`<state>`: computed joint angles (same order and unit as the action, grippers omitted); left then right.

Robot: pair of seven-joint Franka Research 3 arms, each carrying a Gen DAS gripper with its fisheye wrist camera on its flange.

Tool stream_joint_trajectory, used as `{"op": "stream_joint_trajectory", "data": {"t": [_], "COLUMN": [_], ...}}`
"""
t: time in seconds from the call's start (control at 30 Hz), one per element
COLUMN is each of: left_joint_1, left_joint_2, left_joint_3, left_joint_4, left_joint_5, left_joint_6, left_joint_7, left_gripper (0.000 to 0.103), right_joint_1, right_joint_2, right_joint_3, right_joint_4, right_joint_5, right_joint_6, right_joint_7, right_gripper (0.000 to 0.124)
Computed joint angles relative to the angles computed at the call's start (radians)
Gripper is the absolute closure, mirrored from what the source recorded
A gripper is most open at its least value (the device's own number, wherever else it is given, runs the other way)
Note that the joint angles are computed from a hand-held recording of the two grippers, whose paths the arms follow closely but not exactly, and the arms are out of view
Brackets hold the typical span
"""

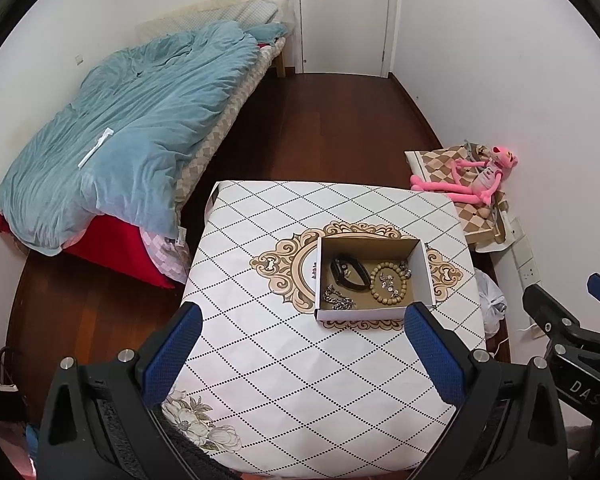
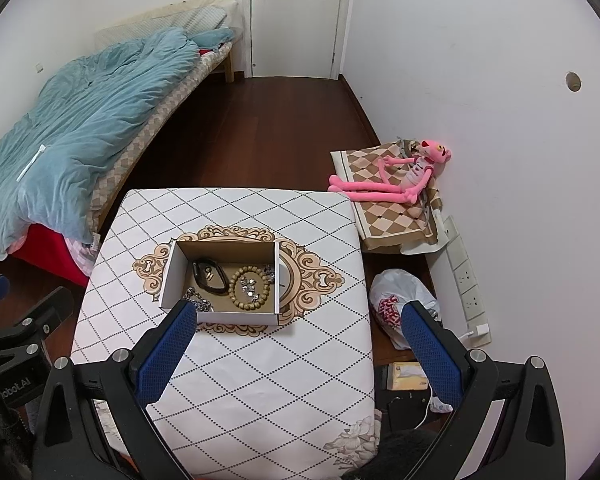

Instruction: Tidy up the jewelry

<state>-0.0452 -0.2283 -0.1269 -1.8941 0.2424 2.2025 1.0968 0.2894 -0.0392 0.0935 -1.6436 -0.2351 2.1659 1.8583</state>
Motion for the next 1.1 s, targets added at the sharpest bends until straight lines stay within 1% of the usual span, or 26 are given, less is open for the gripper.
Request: {"op": "stream_joint_trajectory", "data": {"t": [1.1], "left_joint_1": [-0.003], "left_joint_2": [-0.006], "left_joint_3": [-0.002], "left_joint_4": [0.007], "left_joint_5": [-0.002], "left_joint_6": [-0.012], "left_joint_7": [-0.002], "left_gripper": [0.0], "right_joint_1": [-0.001], "right_joint_2": [0.003], "right_joint_3": [-0.003], "right_joint_4": [0.008], "right_joint_5": [0.006], "right_joint_6": [0.001], "right_joint_7": [-0.012], "right_gripper": [0.021]}}
